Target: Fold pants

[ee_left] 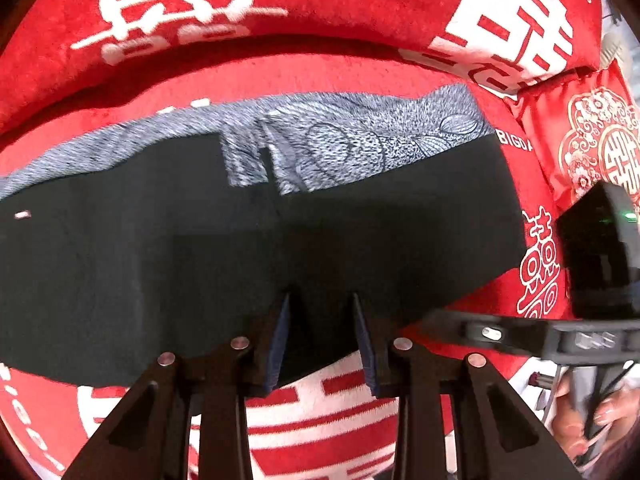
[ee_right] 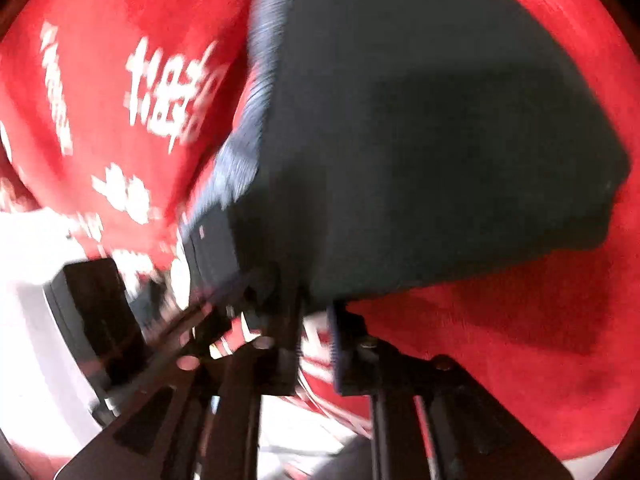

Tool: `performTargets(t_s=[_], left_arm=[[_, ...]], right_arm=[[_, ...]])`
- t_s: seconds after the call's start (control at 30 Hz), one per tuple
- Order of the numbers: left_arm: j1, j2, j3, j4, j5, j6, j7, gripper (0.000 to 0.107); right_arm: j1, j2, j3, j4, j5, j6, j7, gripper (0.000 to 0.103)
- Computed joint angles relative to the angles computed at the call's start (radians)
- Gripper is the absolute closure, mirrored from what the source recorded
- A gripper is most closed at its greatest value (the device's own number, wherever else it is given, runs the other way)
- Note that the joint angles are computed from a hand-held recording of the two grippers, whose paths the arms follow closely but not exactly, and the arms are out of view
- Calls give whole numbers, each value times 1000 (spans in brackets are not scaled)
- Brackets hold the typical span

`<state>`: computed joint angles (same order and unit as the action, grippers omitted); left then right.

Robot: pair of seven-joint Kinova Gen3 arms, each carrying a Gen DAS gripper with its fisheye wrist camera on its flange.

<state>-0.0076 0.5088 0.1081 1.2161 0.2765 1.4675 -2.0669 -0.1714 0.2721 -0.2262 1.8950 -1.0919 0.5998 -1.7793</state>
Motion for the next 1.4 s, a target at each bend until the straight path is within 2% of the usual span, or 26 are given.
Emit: performTargets(t_s=[0.03, 0.07, 0.13, 0.2, 0.27, 0.3, 0.37, 0.47, 0.5, 0.53, 0.6, 0.63, 0.7, 0.8, 0.87, 0.97, 1.03, 1.1, 1.13, 1.2, 1.3, 1.4], left_arm=[[-1, -3, 0, -20, 1, 11, 5, 74], [0, -9, -3, -33, -6, 11, 8, 74], [9, -14, -8, -73, -25, 12, 15, 74], [13, 0, -9, -128, -31, 25, 31, 74], [24, 24, -3, -190, -29, 41, 54, 74], [33, 37, 3, -214, -24, 40, 63, 74], [60, 59, 12, -242, -21, 26, 81, 74], [112, 113, 24, -275, -21, 14, 120, 74], [128, 123, 25, -273, -27, 7, 130, 74], [154, 136, 19, -268, -50, -1, 142, 74], [195, 146, -1, -253, -106, -5, 169, 74], [201, 145, -6, -240, -123, -8, 178, 74], [180, 131, 2, -205, -117, -24, 168, 74], [159, 108, 27, -151, -125, -61, 145, 74], [198, 76, 7, -84, -159, -138, 111, 74], [234, 44, -18, -42, -185, -181, 96, 74], [207, 58, 5, -81, -182, -128, 125, 74], [188, 55, 0, -105, -167, -88, 142, 74], [176, 39, -4, -95, -162, -92, 146, 70], [167, 3, -22, -64, -179, -113, 166, 10], [114, -32, -25, -35, -155, -111, 171, 7], [101, -51, -46, -9, -190, -99, 197, 7]], right_arm=[[-1, -16, 17, -13, 41, 34, -3, 66], [9, -40, 20, -29, 81, 53, 9, 61], [66, -107, 4, -40, 163, 50, 6, 43], [89, -157, 30, -35, 244, 27, -32, 34], [134, -174, 57, -17, 285, -1, -52, 33], [178, -158, 47, -15, 281, -6, -40, 33], [271, -102, 19, -4, 224, -14, 28, 33], [410, 27, -90, -29, 103, 9, 150, 35], [456, 66, -134, -35, 66, 23, 190, 37], [491, 113, -178, -51, 39, 37, 229, 46], [504, 166, -213, -79, 27, 60, 257, 56], [491, 165, -202, -86, 44, 58, 246, 62], [431, 137, -128, -107, 99, 96, 179, 70], [309, 78, 11, -113, 221, 137, 65, 72], [217, 88, 90, -140, 303, 163, -6, 72], [91, 91, 206, -205, 422, 208, -128, 69], [22, 81, 259, -245, 504, 256, -190, 52], [-19, 72, 275, -278, 581, 304, -258, 48], [-26, 53, 266, -280, 622, 316, -295, 48], [-64, 18, 260, -294, 702, 348, -366, 47], [-101, -22, 191, -317, 812, 350, -452, 46], [-126, -23, 126, -355, 835, 329, -462, 46]])
